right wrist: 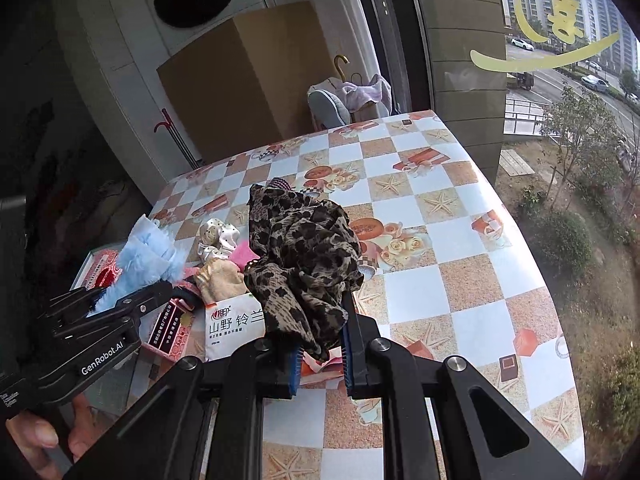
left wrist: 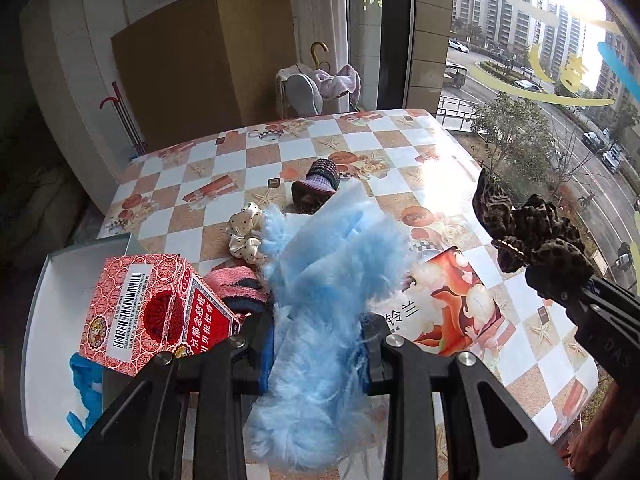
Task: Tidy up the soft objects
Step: 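Lift the duster in the left tool while the right tool lifts the scarf, then carry duster and scarf over the white box and open both tools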
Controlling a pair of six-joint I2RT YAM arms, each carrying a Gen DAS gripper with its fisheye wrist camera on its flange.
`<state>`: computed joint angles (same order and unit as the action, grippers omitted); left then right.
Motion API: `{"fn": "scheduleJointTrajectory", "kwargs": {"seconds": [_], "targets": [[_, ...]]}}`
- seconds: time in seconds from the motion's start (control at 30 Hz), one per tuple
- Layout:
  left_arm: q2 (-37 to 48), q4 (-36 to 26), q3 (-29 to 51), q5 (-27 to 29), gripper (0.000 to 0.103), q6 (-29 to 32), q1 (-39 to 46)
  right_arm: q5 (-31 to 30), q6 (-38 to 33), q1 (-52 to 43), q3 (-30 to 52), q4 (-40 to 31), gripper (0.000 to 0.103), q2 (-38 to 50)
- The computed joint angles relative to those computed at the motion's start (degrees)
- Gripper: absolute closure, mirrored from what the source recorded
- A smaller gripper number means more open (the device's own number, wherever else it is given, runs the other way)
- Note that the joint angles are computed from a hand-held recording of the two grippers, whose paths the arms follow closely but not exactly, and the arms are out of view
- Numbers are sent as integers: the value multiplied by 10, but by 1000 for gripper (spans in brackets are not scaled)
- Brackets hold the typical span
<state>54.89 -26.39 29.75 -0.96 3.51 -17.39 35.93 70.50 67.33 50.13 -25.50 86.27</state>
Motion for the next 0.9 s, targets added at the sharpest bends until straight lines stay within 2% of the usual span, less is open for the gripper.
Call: {"fn": "scheduleJointTrajectory", "kwargs": {"seconds": [0.23,0.5,0.9], "targets": [[-18,-19,15,38,69,43,83,-22,-24,-6,31,26,86,41],[-32,-41,35,98,69,109,179,-13,-82,-11,105,19,86,75],[41,-61,101,194,69,184,353,-28,-141,-27,239,-10,86,151]]}}
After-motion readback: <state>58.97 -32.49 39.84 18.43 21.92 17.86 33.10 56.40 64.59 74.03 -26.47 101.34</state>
